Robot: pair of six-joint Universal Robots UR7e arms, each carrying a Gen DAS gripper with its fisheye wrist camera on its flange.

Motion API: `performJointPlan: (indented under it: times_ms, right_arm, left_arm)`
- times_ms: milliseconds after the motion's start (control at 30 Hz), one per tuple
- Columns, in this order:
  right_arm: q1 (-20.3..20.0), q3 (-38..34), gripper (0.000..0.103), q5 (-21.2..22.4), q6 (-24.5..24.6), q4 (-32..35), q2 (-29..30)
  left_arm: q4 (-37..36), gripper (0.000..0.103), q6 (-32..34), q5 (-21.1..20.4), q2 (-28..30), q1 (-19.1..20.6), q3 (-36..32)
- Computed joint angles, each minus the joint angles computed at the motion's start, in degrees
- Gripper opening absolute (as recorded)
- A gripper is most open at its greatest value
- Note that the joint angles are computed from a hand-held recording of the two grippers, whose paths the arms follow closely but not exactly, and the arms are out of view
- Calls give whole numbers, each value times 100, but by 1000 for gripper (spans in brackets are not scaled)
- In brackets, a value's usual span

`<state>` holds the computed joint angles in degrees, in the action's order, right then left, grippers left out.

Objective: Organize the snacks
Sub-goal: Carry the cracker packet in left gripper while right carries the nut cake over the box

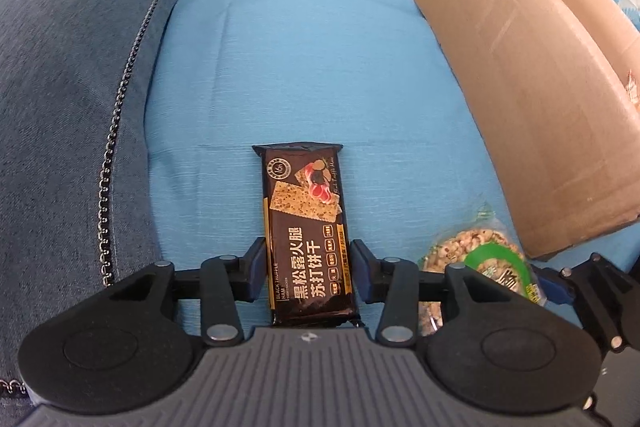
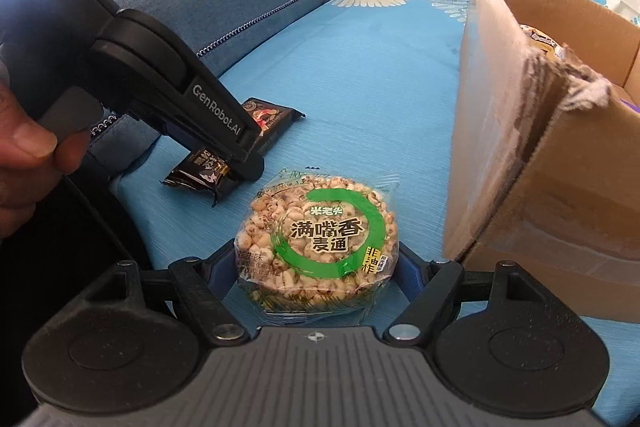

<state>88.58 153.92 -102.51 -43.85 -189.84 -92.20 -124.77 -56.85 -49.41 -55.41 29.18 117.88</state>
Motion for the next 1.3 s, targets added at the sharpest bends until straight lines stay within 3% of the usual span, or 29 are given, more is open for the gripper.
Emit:
performJointPlan:
  times_ms: [200, 467, 600, 700, 867, 1033, 1100, 1300]
  right_arm:
    - [-106, 110, 79, 166, -208, 63, -281]
    - [-148, 268, 79, 482, -560, 561, -1114]
    - [-251, 375, 79, 843, -1110, 1235, -2084]
    - [-354, 375, 79, 1114, -1112, 1832, -2833]
    - [-92, 386, 79, 927, -713, 1771, -3271]
    - [431, 191, 79, 644, -369, 1418, -3153]
    - [592, 59, 79, 550, -221, 1257, -3070]
    - [1050, -513, 79, 2, 102, 715, -2838]
  left_arm:
    - [-97, 43, 22, 182, 119, -44, 6]
    - [-1346, 42, 100, 714, -295, -408, 715]
    - [-1800, 42, 39, 1054, -588, -751, 1103]
    - [-2319, 42, 54, 1352, -674, -969, 1365]
    - [-3037, 42, 94, 1645, -682, -1203, 1595]
    - [-3471, 42, 273, 1994, -590, -1466, 1750]
    - [-4047, 42, 561, 2091, -553, -1537, 1909]
    - [-4553, 42, 1247, 1922, -370, -1371, 1873]
